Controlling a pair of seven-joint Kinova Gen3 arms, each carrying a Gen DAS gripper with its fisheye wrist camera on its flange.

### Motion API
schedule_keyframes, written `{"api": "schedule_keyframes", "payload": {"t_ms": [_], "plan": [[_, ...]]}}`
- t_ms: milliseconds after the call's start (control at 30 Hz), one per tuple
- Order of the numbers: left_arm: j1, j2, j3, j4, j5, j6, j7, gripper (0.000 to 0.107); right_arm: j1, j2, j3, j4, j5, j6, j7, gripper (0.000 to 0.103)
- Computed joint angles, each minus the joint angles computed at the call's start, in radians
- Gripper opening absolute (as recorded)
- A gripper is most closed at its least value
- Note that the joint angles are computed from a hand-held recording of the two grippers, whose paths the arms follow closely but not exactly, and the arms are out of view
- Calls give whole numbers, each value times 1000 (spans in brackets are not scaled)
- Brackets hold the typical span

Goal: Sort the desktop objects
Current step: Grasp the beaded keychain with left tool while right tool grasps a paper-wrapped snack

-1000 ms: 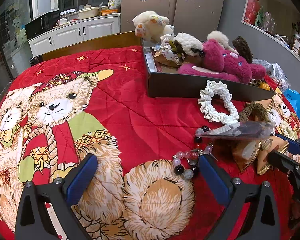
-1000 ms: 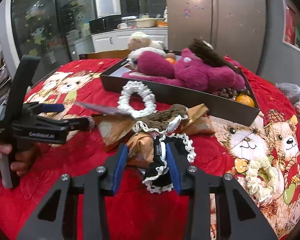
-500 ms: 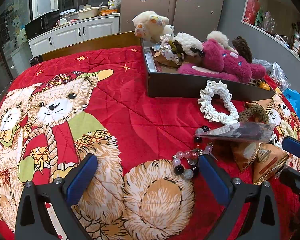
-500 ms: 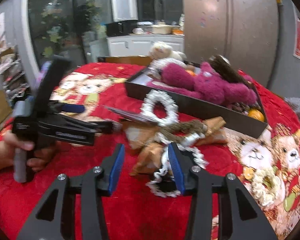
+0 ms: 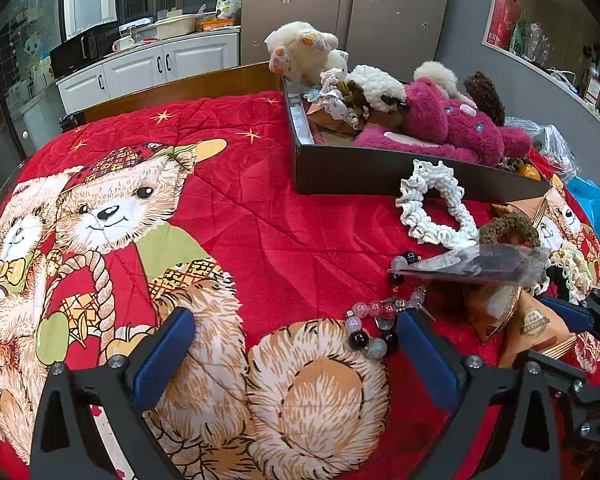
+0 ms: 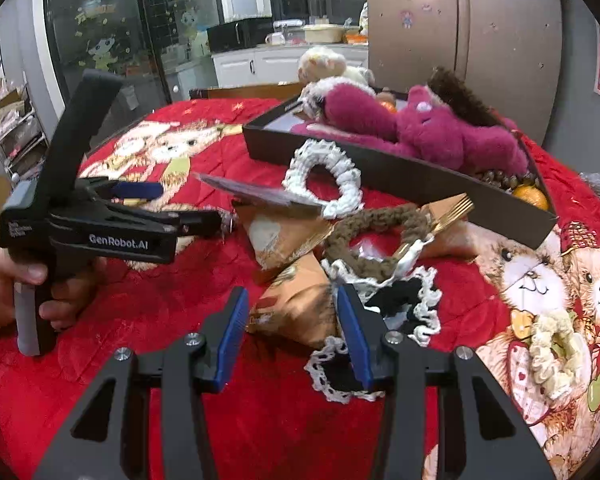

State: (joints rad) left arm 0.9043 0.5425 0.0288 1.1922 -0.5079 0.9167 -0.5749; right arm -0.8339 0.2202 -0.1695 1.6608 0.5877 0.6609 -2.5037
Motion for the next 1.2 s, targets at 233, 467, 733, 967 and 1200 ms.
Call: {"api": "schedule_keyframes", "payload": {"t_ms": [233, 467, 733, 967, 1200], "plan": [[18, -18, -3, 26, -22, -12, 10, 89, 3, 10, -11, -19, -43, 24, 47, 39], [18, -44, 31, 71, -40, -94, -81, 24, 76, -23, -28, 6, -202, -53, 144, 35], [-9, -67, 37, 105, 22, -153, -106, 9, 79, -63, -31, 10, -231, -75, 160, 35], [-7, -76, 31, 109, 42, -145, -87, 9, 96, -115, -45, 19, -200, -83, 119, 35], [66, -79, -7, 86, -83, -65, 6, 9, 113, -137, -64, 18, -180, -83, 97, 35]]}}
